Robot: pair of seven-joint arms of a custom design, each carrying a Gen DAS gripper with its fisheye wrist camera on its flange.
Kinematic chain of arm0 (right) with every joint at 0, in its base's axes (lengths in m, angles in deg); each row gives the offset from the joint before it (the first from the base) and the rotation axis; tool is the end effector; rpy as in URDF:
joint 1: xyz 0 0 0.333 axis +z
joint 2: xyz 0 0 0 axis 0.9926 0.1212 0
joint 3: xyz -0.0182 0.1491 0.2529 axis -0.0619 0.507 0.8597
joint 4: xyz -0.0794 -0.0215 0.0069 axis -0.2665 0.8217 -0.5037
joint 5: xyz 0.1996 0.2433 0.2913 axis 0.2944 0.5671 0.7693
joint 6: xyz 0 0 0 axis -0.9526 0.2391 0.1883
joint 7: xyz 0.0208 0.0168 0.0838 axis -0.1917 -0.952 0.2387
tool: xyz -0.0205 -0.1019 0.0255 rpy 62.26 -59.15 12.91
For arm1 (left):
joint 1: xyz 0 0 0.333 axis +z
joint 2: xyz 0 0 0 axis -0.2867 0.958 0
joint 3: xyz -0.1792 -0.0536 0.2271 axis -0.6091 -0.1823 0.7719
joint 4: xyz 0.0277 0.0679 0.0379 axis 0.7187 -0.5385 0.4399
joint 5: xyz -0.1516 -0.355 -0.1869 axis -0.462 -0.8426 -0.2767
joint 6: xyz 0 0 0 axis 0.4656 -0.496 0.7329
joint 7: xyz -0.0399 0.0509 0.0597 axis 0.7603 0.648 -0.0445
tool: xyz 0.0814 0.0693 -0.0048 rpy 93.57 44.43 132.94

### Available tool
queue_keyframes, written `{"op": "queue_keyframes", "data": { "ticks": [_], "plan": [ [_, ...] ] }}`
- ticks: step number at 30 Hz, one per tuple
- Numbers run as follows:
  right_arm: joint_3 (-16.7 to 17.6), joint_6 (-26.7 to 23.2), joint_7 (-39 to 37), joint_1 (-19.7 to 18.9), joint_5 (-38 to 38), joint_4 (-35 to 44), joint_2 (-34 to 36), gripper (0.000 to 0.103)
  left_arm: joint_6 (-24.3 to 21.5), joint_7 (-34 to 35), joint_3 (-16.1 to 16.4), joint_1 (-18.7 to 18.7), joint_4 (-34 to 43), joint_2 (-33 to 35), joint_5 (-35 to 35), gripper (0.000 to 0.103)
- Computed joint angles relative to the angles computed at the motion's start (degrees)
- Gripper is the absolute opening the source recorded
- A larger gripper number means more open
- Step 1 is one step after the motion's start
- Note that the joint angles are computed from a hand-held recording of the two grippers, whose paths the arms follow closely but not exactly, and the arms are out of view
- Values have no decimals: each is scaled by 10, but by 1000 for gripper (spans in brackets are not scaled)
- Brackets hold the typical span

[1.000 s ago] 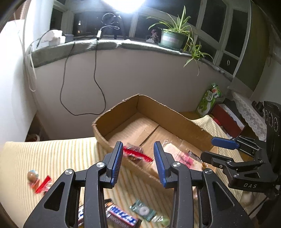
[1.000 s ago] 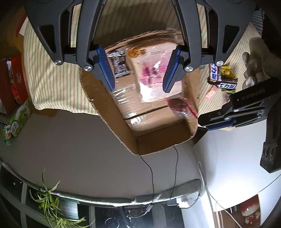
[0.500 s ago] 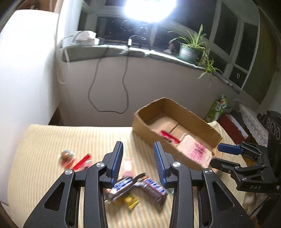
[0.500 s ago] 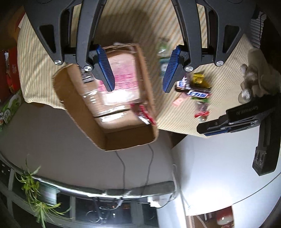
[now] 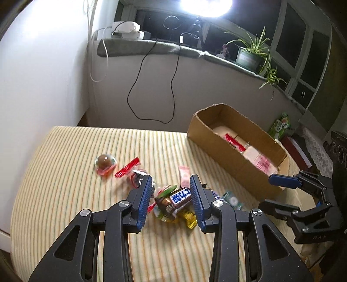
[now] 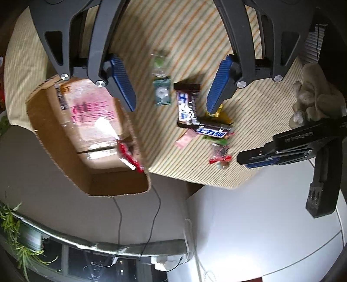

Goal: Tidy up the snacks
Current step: 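Withdraw both tools from the box back toward the remaining snacks, then grasp the wrapped chocolate egg with the left tool while the right tool grasps a chocolate bar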

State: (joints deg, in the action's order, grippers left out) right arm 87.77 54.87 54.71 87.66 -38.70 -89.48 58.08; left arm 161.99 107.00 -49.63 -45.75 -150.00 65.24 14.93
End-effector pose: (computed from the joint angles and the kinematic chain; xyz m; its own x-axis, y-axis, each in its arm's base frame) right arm 0.7438 0.1575 0.5494 0.8067 -0.5866 -0.0720 -0.4852 -0.5878 -0.6474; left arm 0.6420 -0.4158 0.5496 0.2187 -0.9448 0.2439 -0.6481 -0.3275 -0.6875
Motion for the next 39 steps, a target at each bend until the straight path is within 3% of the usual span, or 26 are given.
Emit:
{"op": "queue_keyframes", "data": {
  "ticks": [7,17,22,29,39],
  "plan": [
    [-1,4,2,12,-13,-28,-6,70,24,-13,-7,14,-64,-33,-11,35],
    [-3,32,26,31,-43,-39,4,70,6,-33,-9,37,-112,-62,0,35],
    [-1,35,40,37,-56,-32,14,69,-17,-39,-5,51,-103,-55,9,35],
    [-3,62,59,50,-79,-40,16,61,-3,-29,2,68,-75,-22,-10,34],
    [-7,81,108,63,-120,-29,37,56,-10,3,12,65,-32,20,-37,32]
  ]
}}
